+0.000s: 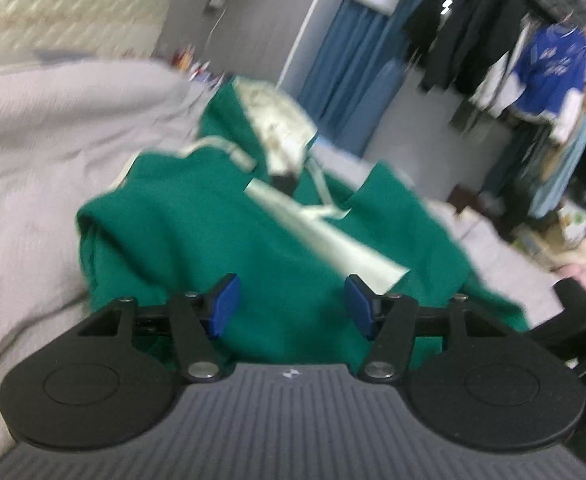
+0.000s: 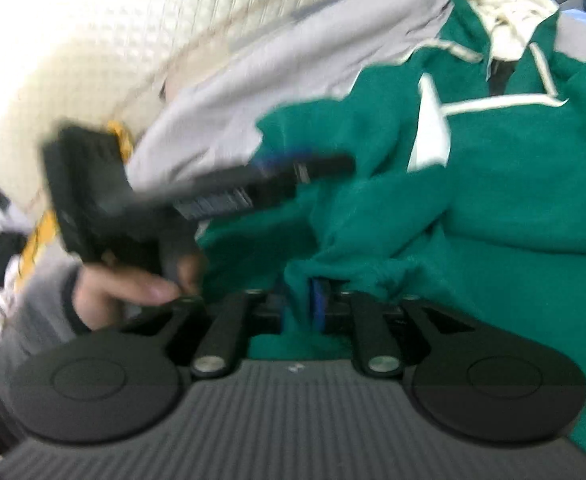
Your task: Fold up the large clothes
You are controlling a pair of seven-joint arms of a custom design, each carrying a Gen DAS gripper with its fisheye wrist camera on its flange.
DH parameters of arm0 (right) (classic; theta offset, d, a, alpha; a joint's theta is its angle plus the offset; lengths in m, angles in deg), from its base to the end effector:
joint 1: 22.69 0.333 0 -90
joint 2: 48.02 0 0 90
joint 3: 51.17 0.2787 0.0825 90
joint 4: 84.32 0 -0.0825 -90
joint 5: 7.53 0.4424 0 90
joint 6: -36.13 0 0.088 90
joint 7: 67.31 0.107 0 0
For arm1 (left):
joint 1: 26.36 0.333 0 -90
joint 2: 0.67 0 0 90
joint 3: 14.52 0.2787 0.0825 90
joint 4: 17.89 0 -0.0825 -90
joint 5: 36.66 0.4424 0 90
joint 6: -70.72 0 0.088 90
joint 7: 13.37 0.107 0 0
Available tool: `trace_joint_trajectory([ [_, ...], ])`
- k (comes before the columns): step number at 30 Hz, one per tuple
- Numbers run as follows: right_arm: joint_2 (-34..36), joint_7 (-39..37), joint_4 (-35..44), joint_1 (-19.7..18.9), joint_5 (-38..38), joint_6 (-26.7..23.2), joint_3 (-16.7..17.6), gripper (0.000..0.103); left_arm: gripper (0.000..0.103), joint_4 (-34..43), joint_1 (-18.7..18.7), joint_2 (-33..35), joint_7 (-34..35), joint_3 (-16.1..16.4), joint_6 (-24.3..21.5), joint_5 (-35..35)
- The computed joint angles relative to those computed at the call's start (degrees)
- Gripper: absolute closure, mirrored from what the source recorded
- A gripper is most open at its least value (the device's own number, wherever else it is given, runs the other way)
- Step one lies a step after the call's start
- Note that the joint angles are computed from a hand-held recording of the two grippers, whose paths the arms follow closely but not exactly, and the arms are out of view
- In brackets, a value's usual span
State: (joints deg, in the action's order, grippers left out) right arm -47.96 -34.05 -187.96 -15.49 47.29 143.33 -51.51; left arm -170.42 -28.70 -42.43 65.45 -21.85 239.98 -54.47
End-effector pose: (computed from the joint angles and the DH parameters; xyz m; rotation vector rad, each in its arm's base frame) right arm 0.6222 0.1376 0.5169 -2.0893 0.8049 0.3168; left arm 0.4520 -0.0585 0.5314 -1.9186 1.4379 -1.1865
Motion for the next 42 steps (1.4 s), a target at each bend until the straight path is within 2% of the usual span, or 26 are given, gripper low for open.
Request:
trace_joint_trajectory([
  [2, -0.52, 0.5, -0.68, -0.42, 3.49, 1.68, -0.44, 0.047, 0.04, 0.15, 1.52, -0.13, -1.21, -1.4, -1.56, 0.88],
  [4, -1.17, 1.27, -1.54, -0.6, 5.88, 5.16, -0.68, 0.034, 0.042, 0.15, 2.45, -0.49, -2.42, -2.29, -2.68, 1.7],
  [8, -2.56, 5.71, -3.96, 0.4, 4.03, 16.6, -0.1, 0.021, 0.052, 0.18, 3.32, -0.79, -4.52, -2.75, -3.91, 2.9],
  [9, -2.39, 6.9, -3.88, 0.65, 2.77, 17.73, -0.09, 0.021, 0.053, 0.28, 3.29, -0.65, -4.85, -2.56, -4.14, 2.99],
  [13, -1.02, 8.91, -2.62, 1.26, -1.31, 16.54, 0.16, 0.022, 0.058, 0.43, 3.89, -0.91, -6.8, -2.99, -5.06, 3.92],
  [19, -1.89, 2.75, -2.71, 0.8, 2.97, 10.37, -0.69, 0.022, 0.06, 0.18, 3.84, -1.03, -7.87, -2.93, -4.7, 4.88],
  [22, -2.17, 3.34, -3.31, 1.35, -1.78, 12.0, -0.05, 0.023, 0.06, 0.0, 3.61, -1.0, -8.15, -2.62, -4.16, 4.83],
  [24, -2.22, 5.55, -4.06, 1.98, -6.96, 15.54, 0.58, 0.023, 0.06, -0.59, 3.18, -1.44, -8.36, -2.3, -3.34, 4.41],
  [25, -2.21, 7.14, -4.6, 2.34, -9.3, 18.23, 0.9, 0.024, 0.06, -0.7, 2.89, -1.53, -8.21, -1.96, -3.1, 4.18],
  [27, -1.46, 9.78, -4.2, 2.47, -9.72, 20.13, 0.67, 0.039, 0.06, -0.98, 2.32, -1.7, -7.97, -1.27, -2.41, 3.47],
  [28, -1.27, 11.18, -4.04, 2.25, -8.93, 20.7, 0.39, 0.062, 0.06, -1.13, 2.08, -1.83, -7.8, -0.99, -2.14, 3.15],
  [29, -1.13, 11.92, -3.9, 1.93, -7.57, 20.9, 0.06, 0.078, 0.06, -1.29, 1.85, -1.95, -7.56, -0.77, -1.94, 2.88],
  [32, -1.34, 11.79, -3.82, 1.07, -3.16, 21.82, -0.48, 0.09, 0.06, -1.51, 1.23, -2.04, -6.65, -0.27, -1.33, 2.22],
  [34, -2.69, 8.18, -5.19, 1.01, 1.1, 24.01, -0.6, 0.092, 0.06, -1.6, 0.16, -1.94, -5.72, 0.6, -0.52, 1.29],
  [36, -4.03, 1.46, -6.48, 1.53, 6.31, 26.22, -0.74, 0.092, 0.061, -1.4, 0.69, -1.86, -6.01, -0.04, -0.73, 1.0],
  [37, -5.25, 0.0, -7.7, 1.95, 6.48, 28.18, -0.56, 0.092, 0.063, -1.29, 0.81, -1.78, -5.89, -0.2, -0.93, 1.05],
  [39, -5.0, 1.21, -7.69, 2.58, 4.93, 30.37, -0.59, 0.092, 0.064, -1.27, 1.18, -1.78, -5.93, -0.65, -1.22, 1.17],
  [42, -2.1, 11.1, -5.92, 2.63, -5.61, 32.6, -0.06, 0.09, 0.065, -0.94, 1.56, -1.3, -6.07, -1.1, -1.78, 1.5],
])
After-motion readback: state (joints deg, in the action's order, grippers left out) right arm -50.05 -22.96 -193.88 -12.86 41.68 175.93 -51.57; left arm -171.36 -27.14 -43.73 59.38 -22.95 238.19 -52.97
